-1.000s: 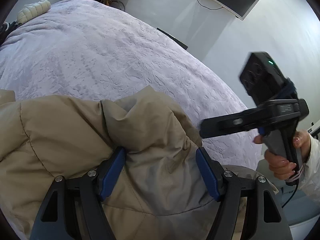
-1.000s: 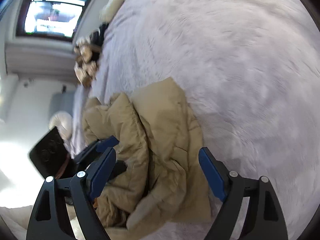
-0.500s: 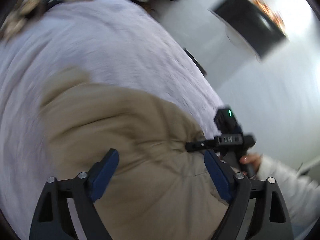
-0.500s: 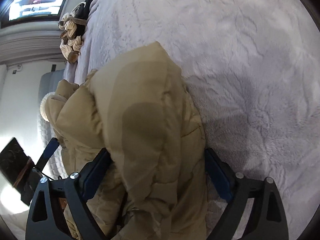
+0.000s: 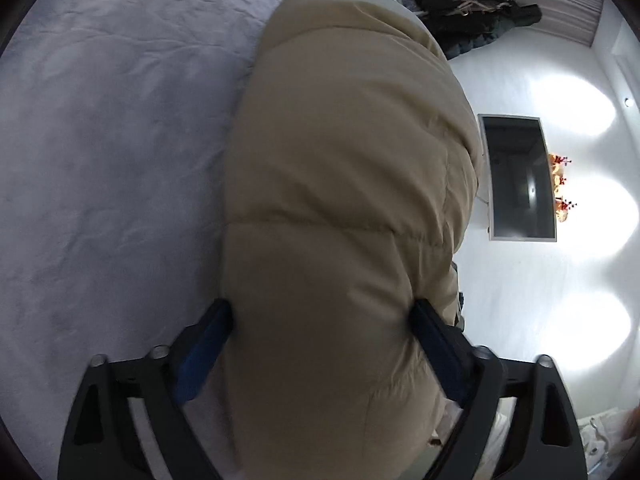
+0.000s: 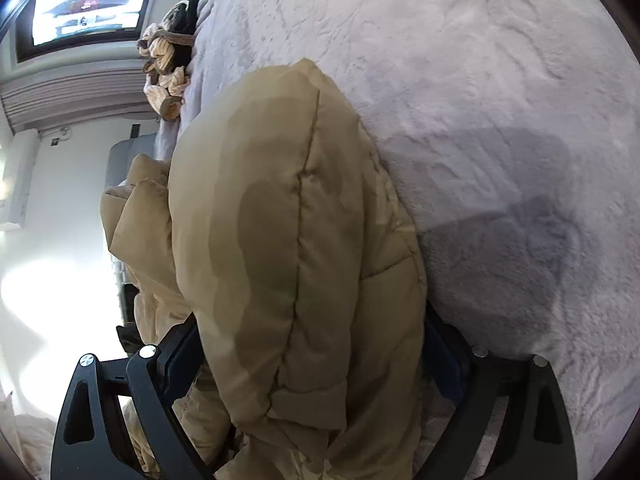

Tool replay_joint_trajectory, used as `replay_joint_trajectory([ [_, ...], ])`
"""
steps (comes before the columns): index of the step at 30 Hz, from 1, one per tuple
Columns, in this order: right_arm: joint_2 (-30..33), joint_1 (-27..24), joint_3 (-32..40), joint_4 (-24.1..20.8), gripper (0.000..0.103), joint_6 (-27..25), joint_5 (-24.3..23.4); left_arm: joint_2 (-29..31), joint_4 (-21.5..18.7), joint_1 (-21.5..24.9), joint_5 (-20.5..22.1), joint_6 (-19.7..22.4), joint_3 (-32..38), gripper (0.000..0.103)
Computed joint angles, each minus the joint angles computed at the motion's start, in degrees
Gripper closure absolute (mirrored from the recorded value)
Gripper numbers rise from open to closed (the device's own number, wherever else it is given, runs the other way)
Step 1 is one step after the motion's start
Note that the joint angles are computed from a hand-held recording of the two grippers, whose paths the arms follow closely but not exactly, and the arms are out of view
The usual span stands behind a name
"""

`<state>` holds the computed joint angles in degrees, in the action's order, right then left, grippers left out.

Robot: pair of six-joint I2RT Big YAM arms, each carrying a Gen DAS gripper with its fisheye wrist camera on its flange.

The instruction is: Fold large clothes

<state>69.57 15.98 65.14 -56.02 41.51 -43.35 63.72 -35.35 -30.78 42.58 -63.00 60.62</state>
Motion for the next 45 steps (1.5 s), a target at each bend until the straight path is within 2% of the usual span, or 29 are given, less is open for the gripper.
replay_joint_trajectory([
  [1, 0.2, 0.1, -0.2, 0.9, 0.008, 0.2, -0.8, 0.5, 0.7, -0.6, -0.6, 0.1, 0.2, 0.007],
  [3, 0.7, 0.5, -0.3, 2.6, 0.008, 1.0, -2.2, 1.8, 0.1, -2.2, -3.0, 1.4, 1.6, 0.001],
  [8, 1.4, 1.9, -1.3, 7.5, 0.009, 5.6, -3.4, 5.7, -5.6, -5.4, -9.4, 5.3, 6.4, 0.0],
  [12, 0.0, 2.0, -2.7, 9.7, 0.023, 9.6, -3.8, 7.3, -9.7, -6.3, -11.4, 6.8, 9.8, 0.001],
  [16, -2.1, 1.8, -3.9, 11.1, 0.038, 11.2, -4.8, 7.9, -12.6, -8.0, -14.9, 7.7, 12.6, 0.009],
  [21, -4.8, 1.9, -6.0, 13.8, 0.043, 14.1, -5.4, 8.7, -16.3, -10.4, -19.4, 7.9, 16.4, 0.012],
  [23, -6.8, 1.9, -8.0, 17.2, 0.044, 17.7, -6.1, 9.4, -16.5, -12.4, -21.1, 6.5, 18.6, 0.012],
  [25, -8.5, 2.2, -9.4, 20.2, 0.045, 20.6, -6.9, 9.0, -16.4, -12.4, -21.2, 6.8, 19.5, 0.012],
  [29, -10.3, 3.9, -8.2, 18.5, 0.045, 19.1, -7.6, 7.4, -14.4, -13.5, -23.7, 4.9, 20.0, 0.012],
  [35, -8.5, 7.5, -2.4, 14.9, 0.045, 14.9, -5.3, 2.0, -12.7, -12.1, -25.5, 4.2, 16.7, 0.012],
  [39, -5.6, 10.7, 2.4, 15.8, 0.045, 14.0, -3.0, -2.0, -13.2, -9.2, -25.3, 6.2, 15.3, 0.012],
  [43, -0.9, 14.4, 7.8, 17.9, 0.045, 14.6, -0.2, -3.4, -17.0, -2.2, -21.8, 11.3, 17.8, 0.012],
  [45, 2.8, 16.4, 11.5, 19.1, 0.045, 15.0, 1.2, -3.6, -19.1, 3.1, -18.5, 15.1, 19.0, 0.012],
])
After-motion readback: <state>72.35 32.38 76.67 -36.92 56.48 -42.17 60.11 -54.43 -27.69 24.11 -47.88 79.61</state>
